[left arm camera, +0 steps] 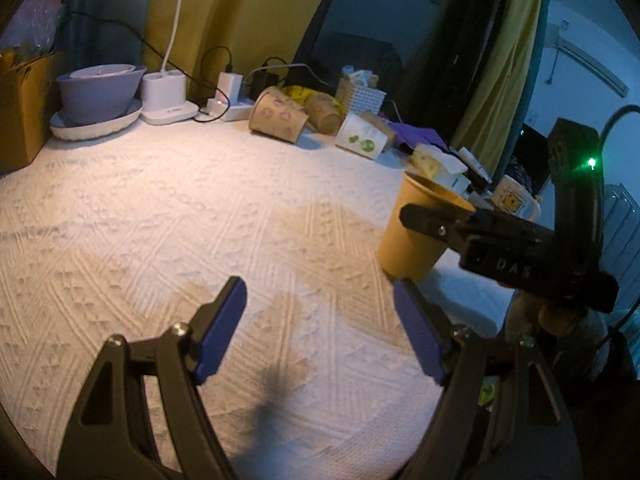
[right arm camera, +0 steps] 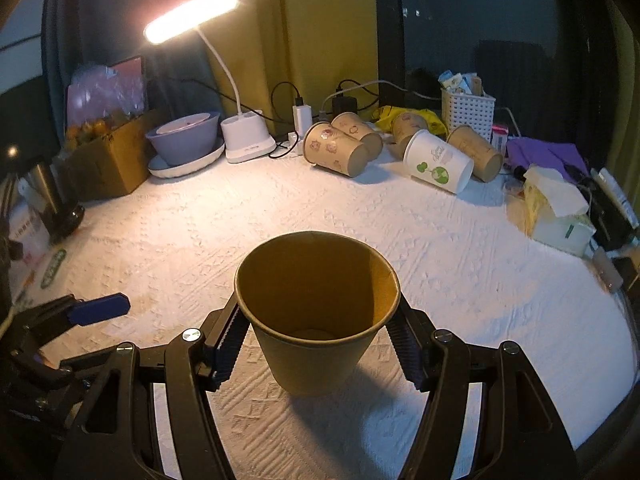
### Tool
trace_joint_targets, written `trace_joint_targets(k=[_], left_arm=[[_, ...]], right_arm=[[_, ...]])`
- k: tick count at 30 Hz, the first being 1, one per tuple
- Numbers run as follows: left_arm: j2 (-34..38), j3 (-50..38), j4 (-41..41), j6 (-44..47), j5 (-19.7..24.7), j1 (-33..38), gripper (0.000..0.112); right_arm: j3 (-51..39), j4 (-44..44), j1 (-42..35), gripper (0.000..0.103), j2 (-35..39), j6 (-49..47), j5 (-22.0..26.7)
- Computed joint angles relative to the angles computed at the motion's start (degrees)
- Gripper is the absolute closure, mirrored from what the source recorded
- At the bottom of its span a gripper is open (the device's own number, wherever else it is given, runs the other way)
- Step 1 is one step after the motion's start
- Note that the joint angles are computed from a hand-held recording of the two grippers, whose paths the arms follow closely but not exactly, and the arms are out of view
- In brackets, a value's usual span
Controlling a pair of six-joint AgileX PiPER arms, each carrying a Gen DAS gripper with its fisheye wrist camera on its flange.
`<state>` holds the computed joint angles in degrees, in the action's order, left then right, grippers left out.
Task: Flip cup upright
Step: 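Lower the upright tan cup onto the cloth with the left tool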
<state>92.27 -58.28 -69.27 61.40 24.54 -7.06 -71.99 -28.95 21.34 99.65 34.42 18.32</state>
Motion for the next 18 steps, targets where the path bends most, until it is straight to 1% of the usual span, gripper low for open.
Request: trace_joint_targets(k=[5, 10, 13, 16, 18], left_arm=[[-0.37, 0.59, 0.01, -0.23, -0.72, -0.44, 0.035], [-0.24, 0.55, 0.23, -0.45, -1.16, -0.65, 0.035], [-0.3, 0.68, 0.18, -0.49, -1.6, -0.94, 0.035], [-0.69, 1.6, -4.23, 3.41, -1.78, -0.58, 0.035], [-0.63, 1.55, -4.07, 2.95, -2.03, -0.53, 0.035]], right_arm=[[1.12, -11.1, 1.78, 0.035, 0.21, 9.12, 0.57], [2.57, -19.29, 3.34, 0.035, 0.17, 15.65, 1.17], [3.17, -19.83, 3.66, 0.035, -0.01, 16.16, 1.13], [3.37, -18.51, 3.73, 0.035, -0.23, 14.97, 1.35], [3.86, -18.38, 3.77, 0.034, -0.77, 15.17, 1.16]])
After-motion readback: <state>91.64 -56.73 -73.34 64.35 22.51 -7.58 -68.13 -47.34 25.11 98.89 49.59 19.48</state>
